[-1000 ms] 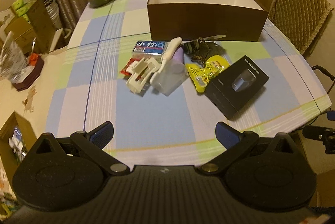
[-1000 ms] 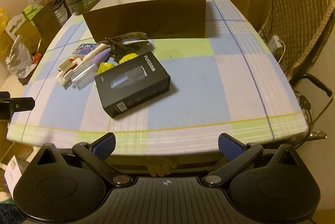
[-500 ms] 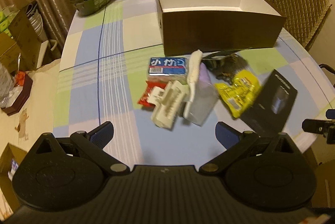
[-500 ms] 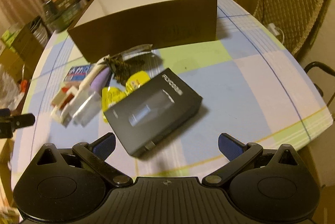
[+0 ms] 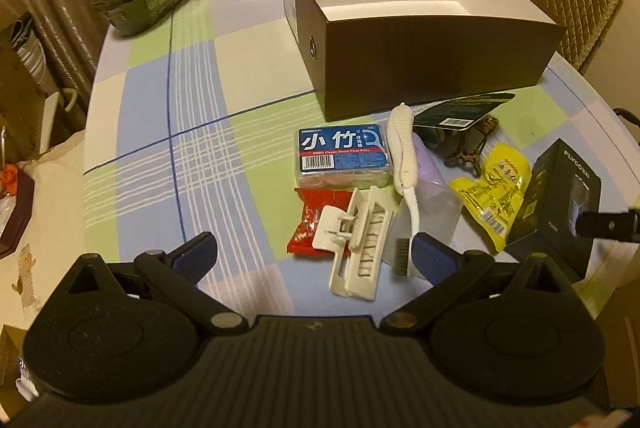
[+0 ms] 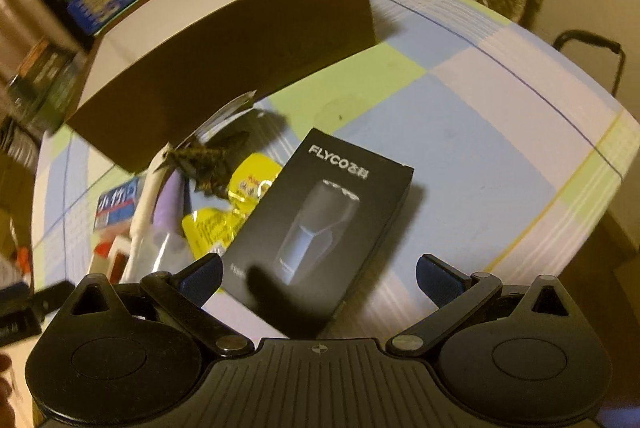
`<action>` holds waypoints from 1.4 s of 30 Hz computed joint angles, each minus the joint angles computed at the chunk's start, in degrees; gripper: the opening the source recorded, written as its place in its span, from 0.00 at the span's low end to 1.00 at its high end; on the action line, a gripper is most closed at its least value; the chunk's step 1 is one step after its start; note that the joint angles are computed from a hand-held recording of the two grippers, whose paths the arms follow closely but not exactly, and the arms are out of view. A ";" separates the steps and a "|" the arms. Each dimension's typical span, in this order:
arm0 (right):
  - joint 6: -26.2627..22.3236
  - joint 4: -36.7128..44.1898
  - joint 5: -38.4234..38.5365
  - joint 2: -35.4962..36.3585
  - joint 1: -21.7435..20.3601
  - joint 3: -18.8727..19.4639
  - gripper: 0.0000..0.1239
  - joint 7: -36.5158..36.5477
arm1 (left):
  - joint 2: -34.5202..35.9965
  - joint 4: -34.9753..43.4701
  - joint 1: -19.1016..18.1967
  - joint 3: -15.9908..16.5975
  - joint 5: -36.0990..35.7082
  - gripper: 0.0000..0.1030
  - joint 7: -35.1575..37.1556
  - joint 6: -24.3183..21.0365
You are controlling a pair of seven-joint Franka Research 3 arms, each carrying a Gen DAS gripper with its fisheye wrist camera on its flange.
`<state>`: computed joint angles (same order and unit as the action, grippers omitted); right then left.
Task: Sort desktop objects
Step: 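Grasp the black FLYCO box with the right tool while the left tool approaches the white clip, then grasp the white plastic clip with the left tool while the right tool holds the FLYCO box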
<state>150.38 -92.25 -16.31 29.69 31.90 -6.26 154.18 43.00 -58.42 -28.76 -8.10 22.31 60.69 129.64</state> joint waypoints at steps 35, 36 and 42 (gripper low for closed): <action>-3.78 -2.42 2.87 0.04 -5.04 3.32 0.63 -26.22 | 1.24 0.10 0.38 -0.33 -3.34 0.99 3.63 -0.18; -3.18 -3.09 3.55 -0.27 -5.40 3.46 0.63 -27.16 | 0.39 -1.56 0.57 -0.54 -3.06 0.99 3.77 0.71; -1.86 -5.07 5.28 -1.43 -6.17 3.36 0.63 -32.22 | -1.27 -6.27 0.96 -1.58 -1.05 0.86 7.12 4.44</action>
